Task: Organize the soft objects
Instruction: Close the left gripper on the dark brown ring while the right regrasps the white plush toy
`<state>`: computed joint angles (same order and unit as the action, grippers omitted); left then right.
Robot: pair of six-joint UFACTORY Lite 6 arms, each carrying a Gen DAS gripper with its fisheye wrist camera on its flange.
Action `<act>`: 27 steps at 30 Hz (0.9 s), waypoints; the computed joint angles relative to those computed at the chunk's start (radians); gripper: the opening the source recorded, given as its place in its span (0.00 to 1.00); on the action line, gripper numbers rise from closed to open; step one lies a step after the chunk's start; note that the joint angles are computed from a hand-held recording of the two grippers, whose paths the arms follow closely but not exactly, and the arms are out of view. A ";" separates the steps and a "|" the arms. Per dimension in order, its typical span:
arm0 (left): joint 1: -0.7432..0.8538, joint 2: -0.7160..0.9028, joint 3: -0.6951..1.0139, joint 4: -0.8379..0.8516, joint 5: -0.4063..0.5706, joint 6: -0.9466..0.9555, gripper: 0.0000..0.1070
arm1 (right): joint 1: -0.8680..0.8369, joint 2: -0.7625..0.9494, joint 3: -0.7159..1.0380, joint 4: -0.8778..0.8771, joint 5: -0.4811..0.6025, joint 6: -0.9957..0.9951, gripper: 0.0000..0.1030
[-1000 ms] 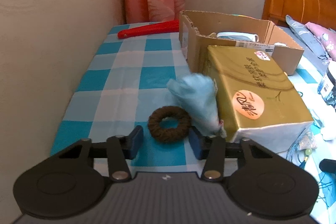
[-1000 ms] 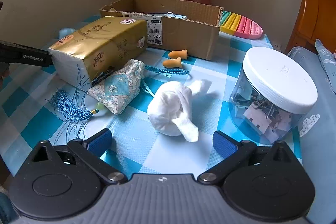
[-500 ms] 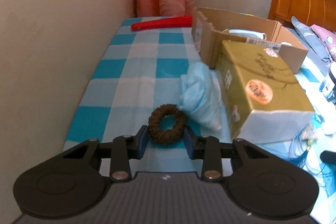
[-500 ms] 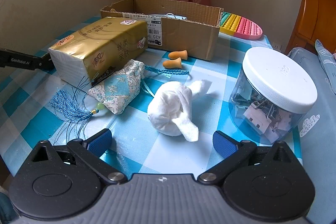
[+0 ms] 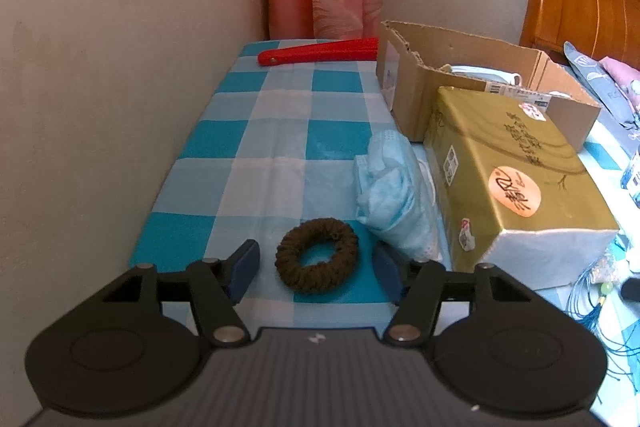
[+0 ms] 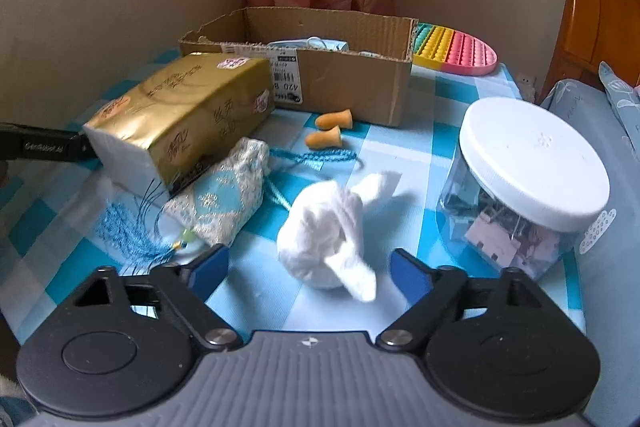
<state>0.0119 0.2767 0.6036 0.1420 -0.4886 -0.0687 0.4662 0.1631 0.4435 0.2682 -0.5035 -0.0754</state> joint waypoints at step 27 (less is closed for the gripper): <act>0.010 -0.578 -0.249 0.414 0.240 -0.351 0.32 | 0.085 -0.404 -0.163 0.408 0.120 -0.430 0.44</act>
